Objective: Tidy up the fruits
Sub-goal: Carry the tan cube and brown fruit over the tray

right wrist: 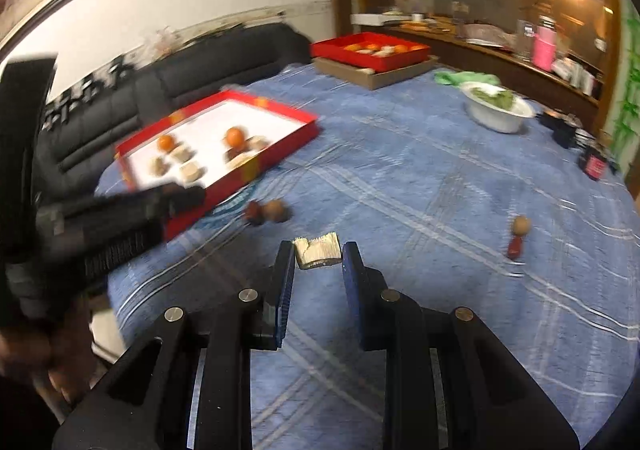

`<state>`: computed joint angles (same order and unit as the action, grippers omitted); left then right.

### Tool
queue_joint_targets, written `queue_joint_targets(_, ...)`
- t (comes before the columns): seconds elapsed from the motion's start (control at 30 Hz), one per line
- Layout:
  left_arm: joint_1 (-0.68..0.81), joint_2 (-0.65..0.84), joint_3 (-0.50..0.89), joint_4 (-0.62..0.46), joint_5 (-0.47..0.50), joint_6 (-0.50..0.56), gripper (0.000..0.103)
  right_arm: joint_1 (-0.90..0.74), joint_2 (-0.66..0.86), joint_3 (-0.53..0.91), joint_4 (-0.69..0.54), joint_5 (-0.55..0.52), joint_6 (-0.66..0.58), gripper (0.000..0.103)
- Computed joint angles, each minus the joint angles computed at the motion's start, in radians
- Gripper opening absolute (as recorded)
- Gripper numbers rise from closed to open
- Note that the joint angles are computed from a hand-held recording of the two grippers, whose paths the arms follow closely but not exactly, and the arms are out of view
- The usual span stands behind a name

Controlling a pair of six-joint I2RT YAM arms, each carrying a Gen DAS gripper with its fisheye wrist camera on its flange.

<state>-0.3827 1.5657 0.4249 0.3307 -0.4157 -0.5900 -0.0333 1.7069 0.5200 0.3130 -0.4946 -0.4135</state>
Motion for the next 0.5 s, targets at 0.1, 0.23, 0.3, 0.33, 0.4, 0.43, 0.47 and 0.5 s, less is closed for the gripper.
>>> queue_joint_targets(0.1, 0.102, -0.059, -0.051, 0.026, 0.022, 0.04, 0.025, 0.068, 0.016, 0.003, 0.012, 0.021, 0.022, 0.024)
queue_joint_targets(0.23, 0.225, -0.069, -0.043, 0.043, 0.071, 0.105, 0.025, 0.155, 0.024, 0.045, 0.014, 0.046, 0.069, 0.024)
queue_joint_targets(0.3, 0.262, -0.048, -0.019, 0.05, 0.084, 0.133, 0.025, 0.203, 0.046, 0.092, 0.01, 0.058, 0.105, 0.024)
queue_joint_targets(0.33, 0.286, -0.035, -0.001, 0.05, 0.094, 0.145, 0.025, 0.225, 0.06, 0.117, 0.008, 0.061, 0.121, 0.024)
queue_joint_targets(0.4, 0.335, 0.001, 0.042, 0.055, 0.129, 0.184, 0.025, 0.272, 0.105, 0.18, 0.004, 0.067, 0.159, 0.024)
queue_joint_targets(0.43, 0.356, 0.025, 0.071, 0.052, 0.135, 0.202, 0.025, 0.291, 0.125, 0.208, 0.002, 0.072, 0.173, 0.024)
queue_joint_targets(0.47, 0.376, 0.039, 0.095, 0.041, 0.146, 0.221, 0.025, 0.314, 0.156, 0.253, -0.007, 0.074, 0.192, 0.024)
queue_joint_targets(0.5, 0.393, 0.067, 0.127, 0.035, 0.16, 0.24, 0.025, 0.33, 0.177, 0.282, -0.017, 0.074, 0.205, 0.024)
